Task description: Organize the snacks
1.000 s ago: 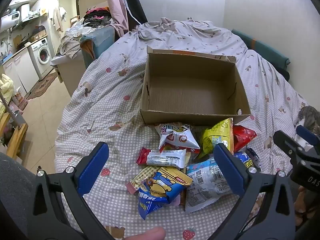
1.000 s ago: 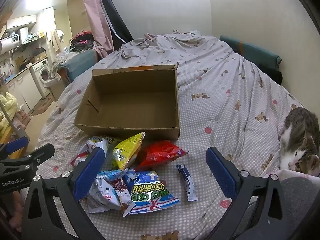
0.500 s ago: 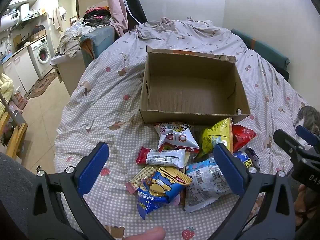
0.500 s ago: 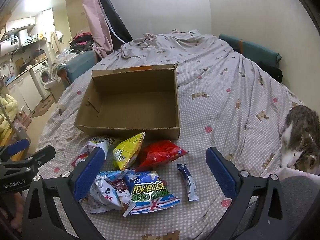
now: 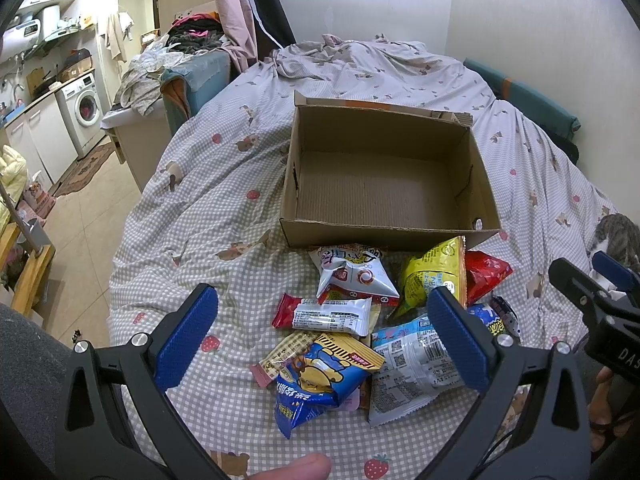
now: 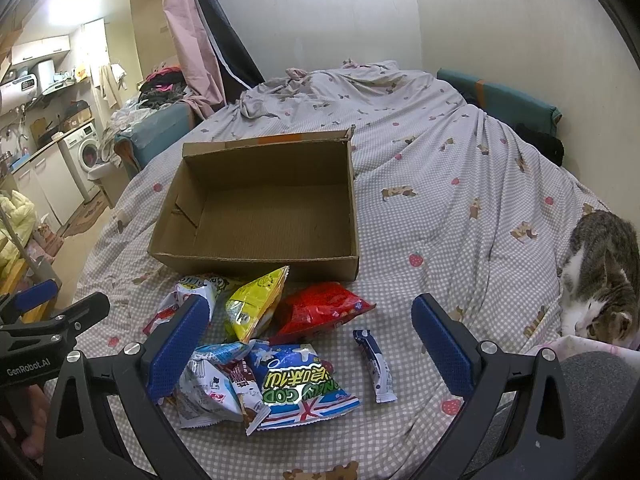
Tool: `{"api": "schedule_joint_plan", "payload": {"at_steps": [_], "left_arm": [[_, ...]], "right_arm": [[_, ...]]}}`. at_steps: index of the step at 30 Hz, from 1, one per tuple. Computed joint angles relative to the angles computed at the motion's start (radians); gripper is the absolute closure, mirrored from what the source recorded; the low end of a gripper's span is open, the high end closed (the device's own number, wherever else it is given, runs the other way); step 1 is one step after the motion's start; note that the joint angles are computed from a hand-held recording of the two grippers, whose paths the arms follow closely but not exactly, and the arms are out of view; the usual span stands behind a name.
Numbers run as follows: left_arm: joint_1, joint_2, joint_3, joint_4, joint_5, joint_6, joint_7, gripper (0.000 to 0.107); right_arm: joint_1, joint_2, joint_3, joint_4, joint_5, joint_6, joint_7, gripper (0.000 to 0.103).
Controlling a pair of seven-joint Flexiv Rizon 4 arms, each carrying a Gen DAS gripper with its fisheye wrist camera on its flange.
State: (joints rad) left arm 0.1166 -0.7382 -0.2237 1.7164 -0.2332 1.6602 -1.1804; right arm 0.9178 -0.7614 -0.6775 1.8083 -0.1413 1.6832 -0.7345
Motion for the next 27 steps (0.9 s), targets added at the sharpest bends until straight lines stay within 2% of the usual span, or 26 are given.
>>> {"api": "schedule_joint_plan", "payload": {"at_steps": [27], "left_arm": [[0.007,0.022,-0.008,0.014,-0.003,-0.013,0.006,0.004]], "right_arm": [[0.003,0.018,0.000,0.016,0.008,0.001,0.009,0.000]]}}
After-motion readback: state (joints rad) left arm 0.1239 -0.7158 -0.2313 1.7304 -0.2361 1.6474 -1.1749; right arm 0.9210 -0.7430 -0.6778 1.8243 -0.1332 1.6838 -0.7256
